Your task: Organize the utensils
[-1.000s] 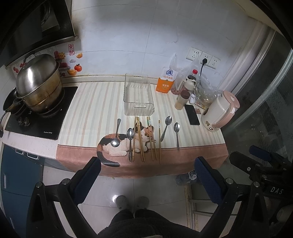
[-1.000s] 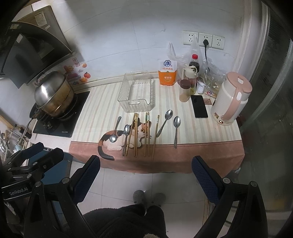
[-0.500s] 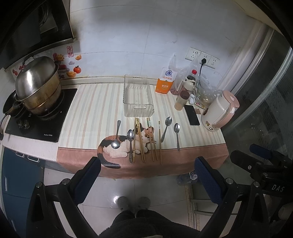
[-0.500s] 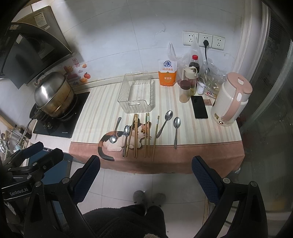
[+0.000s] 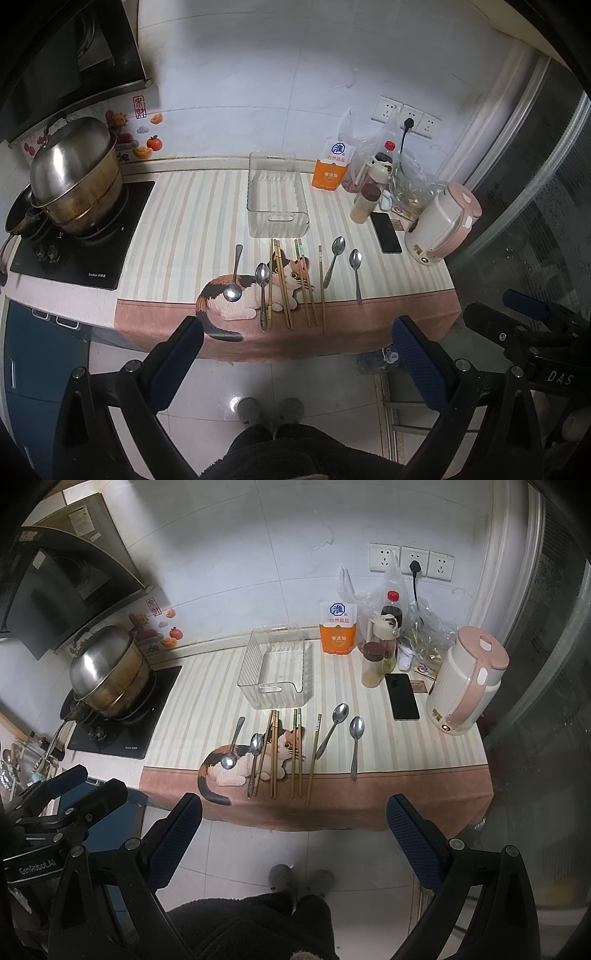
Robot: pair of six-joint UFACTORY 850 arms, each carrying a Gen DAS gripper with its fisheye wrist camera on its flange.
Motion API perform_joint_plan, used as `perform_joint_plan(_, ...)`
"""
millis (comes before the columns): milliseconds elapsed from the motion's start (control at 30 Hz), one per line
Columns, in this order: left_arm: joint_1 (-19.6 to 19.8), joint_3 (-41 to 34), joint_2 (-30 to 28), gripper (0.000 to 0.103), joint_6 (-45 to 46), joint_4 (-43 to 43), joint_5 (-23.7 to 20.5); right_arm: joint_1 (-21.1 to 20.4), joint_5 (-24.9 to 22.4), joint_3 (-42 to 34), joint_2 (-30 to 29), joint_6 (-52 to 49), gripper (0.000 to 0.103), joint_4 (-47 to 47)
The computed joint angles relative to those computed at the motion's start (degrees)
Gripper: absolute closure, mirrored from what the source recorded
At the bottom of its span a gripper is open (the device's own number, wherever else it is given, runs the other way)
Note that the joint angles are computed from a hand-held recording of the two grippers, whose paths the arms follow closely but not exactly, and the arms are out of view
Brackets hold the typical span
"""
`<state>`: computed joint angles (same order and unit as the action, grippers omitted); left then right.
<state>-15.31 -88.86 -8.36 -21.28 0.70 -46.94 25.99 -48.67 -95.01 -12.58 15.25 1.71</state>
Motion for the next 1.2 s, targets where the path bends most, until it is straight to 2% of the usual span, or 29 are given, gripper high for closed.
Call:
perform_joint_plan(567, -0.4, -1.1, -0.9, 0.0, -1.2, 1.4, 0.0, 0.1, 0.2, -0.3, -0.2, 0.3, 0.002, 0.2)
perform_joint_plan(733, -2.3, -1.8, -3.5, 0.0, -11.7, 14.8, 0.8, -1.0, 2.0, -0.8, -1.7, 2.5, 0.002, -1.3)
perform_joint_plan(867, -3.4, -3.3, -7.9, 0.0, -21.4, 27.8, -1.1, -2.0, 4.4, -0.2, -3.8, 5.9, 0.002, -3.5)
perform_joint_plan(933, -3.3, -3.9, -10.1, 0.0, -23.9, 31.0, -2.0, -3.0, 6.1, 0.4, -5.2, 5.9, 0.002, -3.3)
perform_joint_plan(1000, -2.8, -3.6, -11.5, 0.0, -24.6, 31.5, -2.1, -3.5, 7.4, 0.3, -7.2, 6.3, 0.01, -3.6)
perform_joint_plan(1067, -2.0, -4.5, -14.2, 0.0, -23.7, 30.3, -2.1, -4.3, 8.2, -0.3, -10.0, 5.5, 0.034, -2.5)
perform_joint_plan(1100, -1.7, -4.9, -15.3, 0.0, -22.7, 29.2, -2.1, -4.7, 8.0, -0.9, -11.6, 4.4, 0.041, -0.9)
perform_joint_plan(1133, -1.3, -5.2, -16.3, 0.0, -21.6, 27.8, -2.0, -5.2, 8.0, -1.5, -13.1, 3.3, 0.052, 0.9)
perform_joint_plan(1200, 0.0, -6.4, -19.4, 0.001, -17.0, 22.6, -1.6, -5.4, 7.1, -3.6, -16.9, 1.8, 0.061, 3.3)
